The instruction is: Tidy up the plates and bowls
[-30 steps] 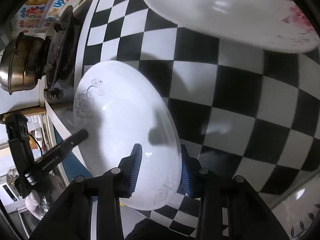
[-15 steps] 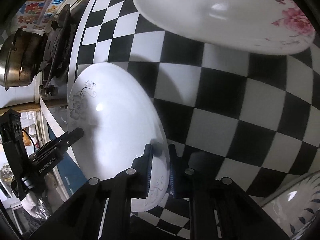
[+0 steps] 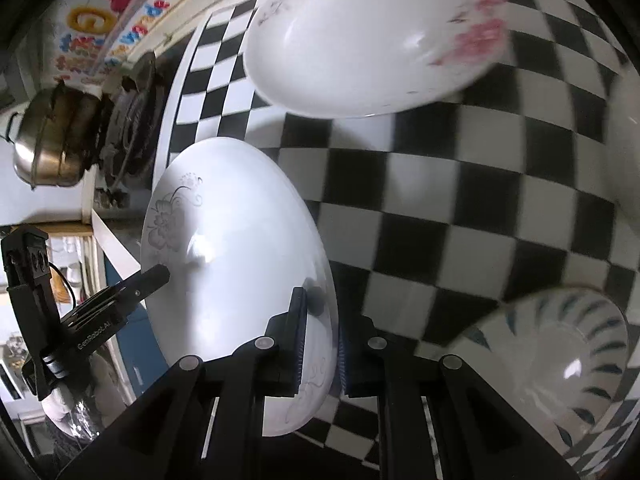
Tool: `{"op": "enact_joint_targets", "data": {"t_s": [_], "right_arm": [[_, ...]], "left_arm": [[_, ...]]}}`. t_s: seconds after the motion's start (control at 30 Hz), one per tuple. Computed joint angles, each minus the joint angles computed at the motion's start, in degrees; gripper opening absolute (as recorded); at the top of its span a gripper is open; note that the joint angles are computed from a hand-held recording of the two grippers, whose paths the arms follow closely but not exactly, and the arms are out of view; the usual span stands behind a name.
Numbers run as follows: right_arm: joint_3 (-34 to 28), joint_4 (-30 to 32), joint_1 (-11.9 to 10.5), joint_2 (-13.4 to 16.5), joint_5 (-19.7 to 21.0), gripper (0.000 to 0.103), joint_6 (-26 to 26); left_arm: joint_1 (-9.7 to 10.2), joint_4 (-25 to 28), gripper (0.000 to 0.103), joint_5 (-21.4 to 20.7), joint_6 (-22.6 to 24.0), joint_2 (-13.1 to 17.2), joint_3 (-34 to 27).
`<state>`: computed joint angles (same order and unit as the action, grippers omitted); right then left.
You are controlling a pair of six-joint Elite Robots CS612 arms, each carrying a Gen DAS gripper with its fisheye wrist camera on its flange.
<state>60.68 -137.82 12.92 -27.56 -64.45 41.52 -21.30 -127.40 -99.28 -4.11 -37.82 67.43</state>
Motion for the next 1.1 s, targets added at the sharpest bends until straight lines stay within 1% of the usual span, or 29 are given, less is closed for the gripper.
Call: {"op": "enact_joint_targets", "data": {"t_s": [0.07, 0.1, 0.2, 0.3, 0.4, 0.57, 0.6, 0.7, 0.77, 0.87, 1.03, 1.1], "right_arm": [[3.6, -3.1, -0.4, -2.0, -0.4, 0.015, 1.1], [5.5, -4.6, -0.6, -3.1, -0.7, 0.015, 1.6], [11.4, -9.3, -1.1, -6.3, -1.7, 0.015, 3.6], [17.9, -13.9, -1.9, -9.8, -3.0, 0.015, 6.2], [24.5, -17.9, -2.8, -13.0, -4.4, 0.015, 8.7], [33.7, -22.9, -4.2, -17.1, -6.1, 0.015, 12.4], [34.8, -23.5, -4.4, -17.4, -6.2, 0.015, 13.1], [38.3, -25.5, -4.9, -18.2, -6.6, 0.015, 14.7], [39.5, -26.4, -5.2, -18.3, -6.5, 0.015, 15.3], [40.8, -27.9, -5.5, -18.1, -6.3, 0.015, 16.0], [40.3, -28.6, -5.7, -16.8, -5.3, 0.015, 16.1], [39.3, -27.6, -5.4, -16.6, -6.3, 0.015, 15.2]], "left_arm": [[-0.52, -0.4, 0.024, -0.4, 0.8, -0.9, 0.7], [-0.67, -0.3, 0.024, -0.6, 1.2, -0.8, 0.0], [-1.94, -1.3, 0.024, -1.8, 2.0, -1.6, 0.9], [-3.60, -1.2, 0.024, -3.4, 3.8, -2.3, 1.7], [-5.49, -0.5, 0.024, -4.1, 5.8, -1.9, 1.6], [-8.04, 0.8, 0.024, -4.8, 8.6, -2.0, 2.7], [-8.41, 1.1, 0.024, -4.8, 8.8, -1.5, 2.4], [-9.54, 1.7, 0.024, -4.1, 9.9, -1.7, 3.3], [-10.09, 1.7, 0.024, -3.5, 10.4, -1.6, 3.6], [-11.08, 0.6, 0.024, -0.4, 12.0, -1.8, 4.4], [-11.55, 0.4, 0.024, 2.4, 12.2, -1.5, 4.5], [-11.82, -0.1, 0.024, 3.8, 12.7, -1.5, 4.8]]}}
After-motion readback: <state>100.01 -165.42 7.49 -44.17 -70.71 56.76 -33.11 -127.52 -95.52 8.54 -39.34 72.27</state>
